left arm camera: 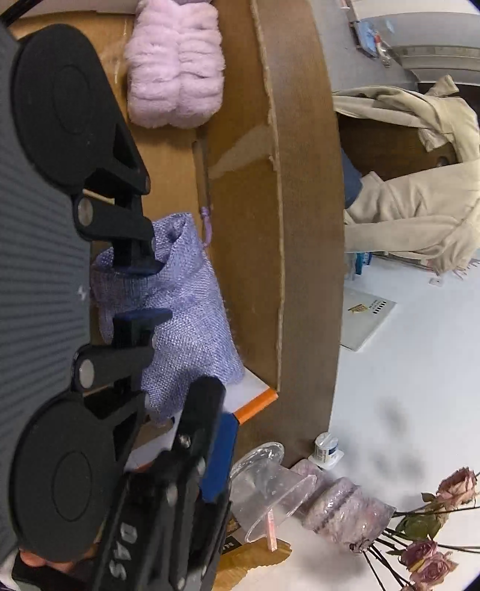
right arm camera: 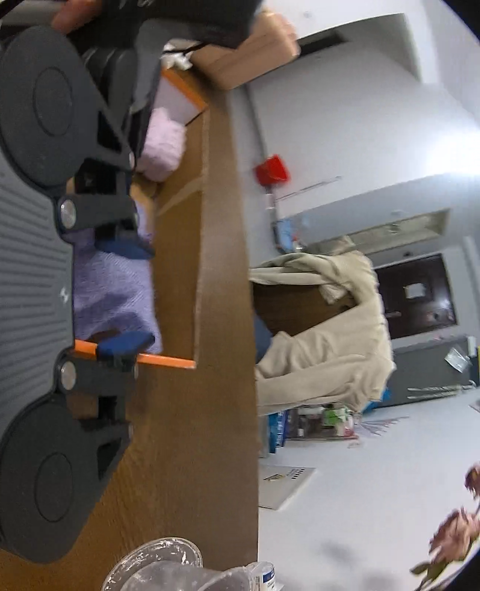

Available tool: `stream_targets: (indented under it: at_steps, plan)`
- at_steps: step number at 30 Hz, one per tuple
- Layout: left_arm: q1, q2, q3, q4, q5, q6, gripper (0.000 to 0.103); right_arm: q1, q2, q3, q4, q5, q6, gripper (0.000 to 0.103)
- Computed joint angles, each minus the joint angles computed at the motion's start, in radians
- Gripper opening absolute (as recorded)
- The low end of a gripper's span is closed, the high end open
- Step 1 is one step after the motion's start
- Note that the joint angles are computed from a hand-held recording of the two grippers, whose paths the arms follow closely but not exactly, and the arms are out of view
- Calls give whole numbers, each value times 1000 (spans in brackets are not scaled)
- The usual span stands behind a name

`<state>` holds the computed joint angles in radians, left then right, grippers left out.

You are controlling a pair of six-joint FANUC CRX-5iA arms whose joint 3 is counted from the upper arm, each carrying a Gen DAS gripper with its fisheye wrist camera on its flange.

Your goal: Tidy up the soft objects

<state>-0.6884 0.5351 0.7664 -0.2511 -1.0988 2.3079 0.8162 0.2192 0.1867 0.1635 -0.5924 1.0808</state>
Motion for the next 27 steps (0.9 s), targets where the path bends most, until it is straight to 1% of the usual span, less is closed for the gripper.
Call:
stream_targets:
  at_steps: [1, 2, 3, 6, 9, 12, 14, 15, 16, 17, 20, 23, 24, 25, 27]
  plan:
    - [-9, -7, 1, -28, -8, 22, 39, 0, -13, -15, -1, 17, -4, 45]
    - [-20, -22, -7, -62, -9, 49, 48, -1, -24, -30, 12, 37, -19, 45]
    - [-33, -31, -5, -90, -19, 67, 48, 6, -41, -61, 57, 61, -64, 45]
    - [-66, -81, -23, -149, -32, 66, 48, 31, -112, -163, 193, 133, -196, 46]
    - [-115, -137, -46, -222, -50, 95, 50, 49, -183, -262, 321, 187, -330, 49]
    - [-175, -191, -82, -297, -55, 167, 52, 73, -262, -381, 473, 223, -524, 51]
    - [-214, -222, -109, -326, -57, 194, 55, 103, -314, -457, 581, 214, -649, 51]
    - [-243, -241, -127, -354, -59, 210, 55, 117, -357, -525, 677, 222, -761, 52]
    - [-275, -259, -144, -390, -62, 229, 57, 132, -385, -571, 746, 223, -841, 53]
    - [-314, -275, -161, -434, -73, 255, 61, 159, -424, -617, 795, 199, -901, 53]
    - [-435, -322, -218, -562, -98, 317, 66, 277, -527, -739, 959, 49, -1090, 54]
    - [-562, -350, -262, -683, -163, 368, 69, 411, -599, -813, 1023, -102, -1195, 61]
    - [-601, -355, -272, -717, -188, 390, 70, 461, -614, -829, 1039, -157, -1228, 61]
    - [-638, -364, -292, -746, -203, 419, 74, 505, -627, -843, 1048, -201, -1249, 61]
    - [-694, -385, -331, -774, -226, 470, 74, 594, -654, -869, 1059, -275, -1296, 62]
